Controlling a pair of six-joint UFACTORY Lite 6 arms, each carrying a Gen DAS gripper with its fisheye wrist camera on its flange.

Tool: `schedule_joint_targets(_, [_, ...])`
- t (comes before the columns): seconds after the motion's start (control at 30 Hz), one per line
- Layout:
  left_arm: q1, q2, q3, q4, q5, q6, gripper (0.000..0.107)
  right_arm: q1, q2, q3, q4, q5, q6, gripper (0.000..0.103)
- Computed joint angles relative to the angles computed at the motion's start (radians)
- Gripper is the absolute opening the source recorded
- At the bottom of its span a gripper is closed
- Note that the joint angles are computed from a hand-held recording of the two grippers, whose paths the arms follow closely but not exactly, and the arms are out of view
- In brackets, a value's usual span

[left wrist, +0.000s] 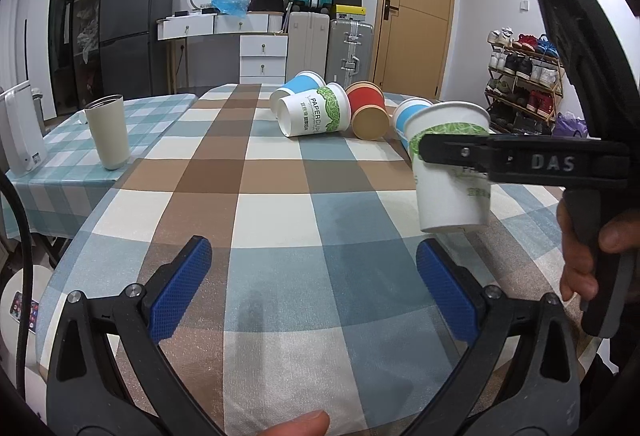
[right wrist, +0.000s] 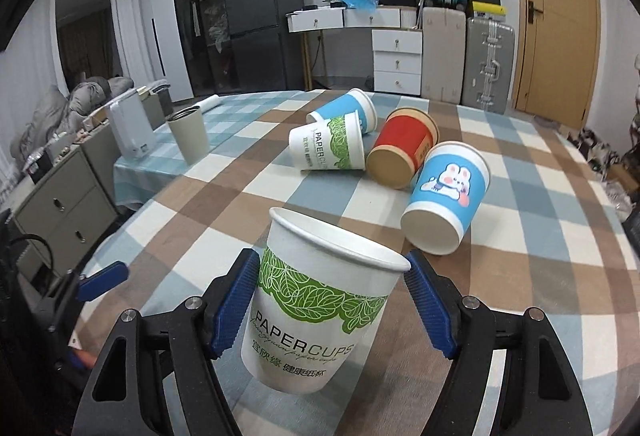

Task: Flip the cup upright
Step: 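Grasp the white leaf-print cup body with the right gripper and tilt it upright, then set the upright cup on the table and open the right gripper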

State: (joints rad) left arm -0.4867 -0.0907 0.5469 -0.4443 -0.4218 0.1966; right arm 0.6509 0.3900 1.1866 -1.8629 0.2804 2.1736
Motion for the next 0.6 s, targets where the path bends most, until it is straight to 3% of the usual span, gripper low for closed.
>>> schedule_joint_targets(0.13, [-0.001,0.0,0.0,-0.002,-0.001,0.001,0.102,0.023,0.048,0.046,0.098,0.042,-0.113,0.075])
schedule_joint_targets(0.6, [-0.005,0.011,0.004,-0.004,-0.009,0.001,0.102,0.059,-0.108,-0.15,-0.069,0.041,0.02,0.074])
